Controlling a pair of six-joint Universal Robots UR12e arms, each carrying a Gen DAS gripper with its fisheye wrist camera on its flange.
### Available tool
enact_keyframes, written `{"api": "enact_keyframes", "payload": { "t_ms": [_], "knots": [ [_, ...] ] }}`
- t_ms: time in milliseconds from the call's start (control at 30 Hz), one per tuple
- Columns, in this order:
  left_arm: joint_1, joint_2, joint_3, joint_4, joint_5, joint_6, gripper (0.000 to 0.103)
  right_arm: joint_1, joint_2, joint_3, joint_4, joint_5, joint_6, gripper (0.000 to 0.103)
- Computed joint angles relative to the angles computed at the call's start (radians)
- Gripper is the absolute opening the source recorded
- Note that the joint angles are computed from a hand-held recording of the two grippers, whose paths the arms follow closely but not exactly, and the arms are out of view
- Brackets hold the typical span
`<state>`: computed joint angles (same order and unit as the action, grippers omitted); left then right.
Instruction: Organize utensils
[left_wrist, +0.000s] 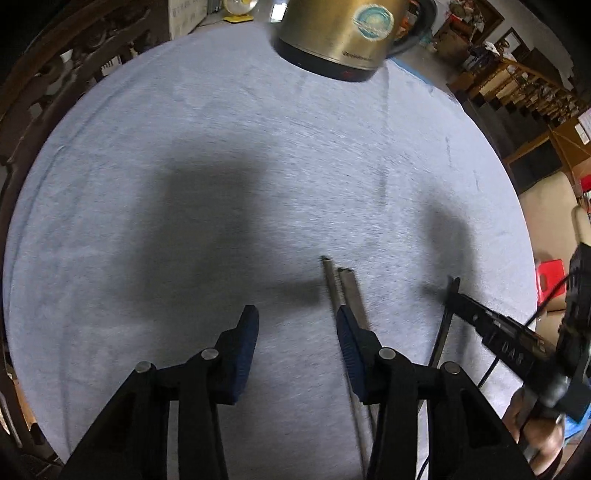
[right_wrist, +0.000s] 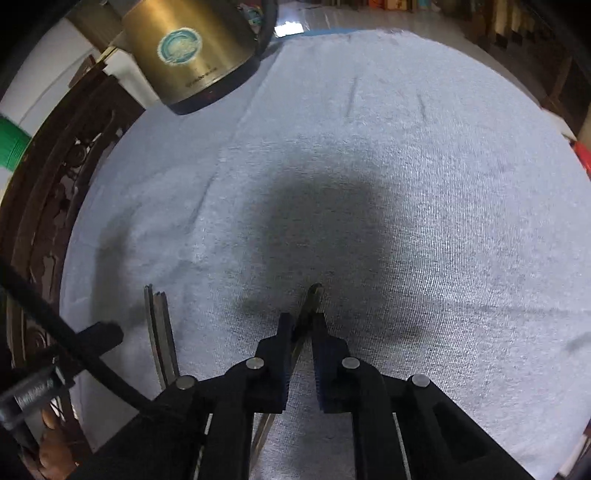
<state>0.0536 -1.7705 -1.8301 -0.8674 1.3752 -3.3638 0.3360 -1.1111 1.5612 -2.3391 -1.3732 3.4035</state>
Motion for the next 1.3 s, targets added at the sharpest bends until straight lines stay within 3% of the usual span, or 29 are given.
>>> {"api": "enact_keyframes", "payload": {
  "t_ms": [333,600,700,867,1067,1100,1167,1300],
  "knots": [
    [-0.028,-0.049,0.041,-0.001,-0.003,-0.044,0.041,-0.046,-0.049,0.079,-0.048,0.041,-0.019,0.01],
    [-0.043,-0.064,0.061,-0.001,0.049,-0.032,0.025,-0.063,-0.079,0.105,-0.024,0.019,-0.038,0.01],
    [-0.041,-0.067,0.065,0.004,0.055,-0.025,0.025,-0.073,-0.08,0.107,-0.023,0.031,-0.027,0.01],
    [-0.048,-0.079,0.079,0.007,0.062,-0.031,0.025,-0.05,-0.065,0.073,0.013,-0.033,-0.041,0.012],
    [-0.067,-0.077,0.078,0.038,0.081,-0.008,0.023,-0.033,-0.043,0.044,0.005,-0.052,-0.053,0.011],
    [-0.075,-0.077,0.08,0.045,0.1,0.007,0.014,-0.033,-0.042,0.046,0.0,-0.044,-0.054,0.01],
    [-0.087,-0.074,0.074,0.063,0.123,0.029,0.014,-0.041,-0.049,0.061,-0.02,0.0,-0.044,0.01],
    [-0.081,-0.06,0.054,0.091,0.096,0.026,0.012,-0.05,-0.068,0.1,-0.111,0.044,-0.03,0.009]
  ]
}}
